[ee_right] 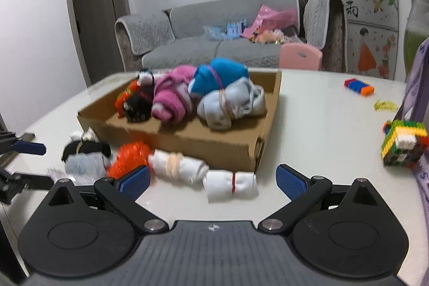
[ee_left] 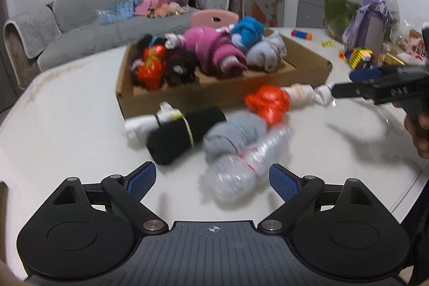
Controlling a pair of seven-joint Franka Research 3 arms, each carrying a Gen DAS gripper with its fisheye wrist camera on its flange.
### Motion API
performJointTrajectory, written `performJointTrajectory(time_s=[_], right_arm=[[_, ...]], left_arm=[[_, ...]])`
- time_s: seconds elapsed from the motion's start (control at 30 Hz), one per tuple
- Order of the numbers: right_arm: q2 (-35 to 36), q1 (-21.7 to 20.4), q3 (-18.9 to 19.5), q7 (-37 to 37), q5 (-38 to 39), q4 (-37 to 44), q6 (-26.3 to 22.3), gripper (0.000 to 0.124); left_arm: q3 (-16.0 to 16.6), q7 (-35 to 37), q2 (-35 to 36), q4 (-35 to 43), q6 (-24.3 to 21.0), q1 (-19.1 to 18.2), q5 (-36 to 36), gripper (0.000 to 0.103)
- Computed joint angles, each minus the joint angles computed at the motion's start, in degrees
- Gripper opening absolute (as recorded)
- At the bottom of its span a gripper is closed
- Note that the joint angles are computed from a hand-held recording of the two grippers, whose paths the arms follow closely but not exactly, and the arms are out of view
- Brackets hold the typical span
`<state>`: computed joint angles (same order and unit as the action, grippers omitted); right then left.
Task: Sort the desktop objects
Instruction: 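Withdraw both open grippers back to the remaining pile, then grasp clear plastic bundle with left gripper while right grasps white red-banded sock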
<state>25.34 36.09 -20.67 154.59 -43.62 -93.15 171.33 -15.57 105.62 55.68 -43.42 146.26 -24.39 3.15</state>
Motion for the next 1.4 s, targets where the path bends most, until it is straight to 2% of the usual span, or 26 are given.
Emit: performJointTrajectory(time_s=[0.13, 0.17, 0.27, 0.4, 0.5, 0.73, 0.83, 0.93, 1.07, 1.2, 1.4], right_arm=[[0.4, -1.2, 1.5, -2.0, 2.7, -0.1, 0.1, 0.100], [-0.1, 0.2, 0.2, -0.8, 1.9, -1.2, 0.1, 0.100], [0.8, -1.3, 2.0, -3.6, 4.4, -0.1, -1.0, 0.100], [1.3, -1.5, 2.7, -6.1, 5.9, 0.1, -2.1, 0.099], [1.4, -1.2, 2.4, -6.8, 6.3, 0.1, -2.3, 0.099], [1.3, -2.1, 3.4, -9.5, 9.6, -0.1, -2.0, 0.098], [1.4, -3.4, 5.1, -12.1, 12.6, 0.0, -2.3, 0.092], [1.4, -2.9, 4.4, -12.7, 13.7, -0.3, -1.8, 0.088], [1.3, -1.3, 2.7, -12.6, 13.4, -0.5, -2.0, 0.073], [0.9, -0.9, 2.3, -12.4, 13.1, -1.0, -2.1, 0.060], [0.3, -0.9, 2.8, -13.2, 12.1, -1.3, -2.9, 0.050]], left_arm=[[0.8, -1.9, 1.0, 1.2, -0.2, -1.0, 0.3, 0.094], [1.0, -2.8, 0.3, 0.0, 0.3, -0.9, 0.4, 0.094], [2.1, -6.3, 1.8, 2.3, -1.0, -2.0, 1.0, 0.094], [3.6, -10.5, 1.6, 1.3, 0.4, -2.9, 2.7, 0.094], [2.4, -12.1, 2.2, 2.2, 0.2, -2.7, 2.1, 0.094], [2.9, -16.4, 4.3, 6.0, -1.5, -4.1, 2.0, 0.094], [2.6, -17.2, 2.9, 3.2, 0.4, -4.1, 2.0, 0.095], [2.6, -17.7, 4.0, 4.8, 0.5, -4.6, 2.5, 0.094], [2.3, -17.0, 4.7, 5.6, 0.9, -4.8, 2.4, 0.087], [1.6, -16.5, 1.9, -0.1, 4.5, -3.8, 2.3, 0.077], [0.9, -16.9, -2.3, -8.1, 8.7, -2.6, 3.5, 0.072]])
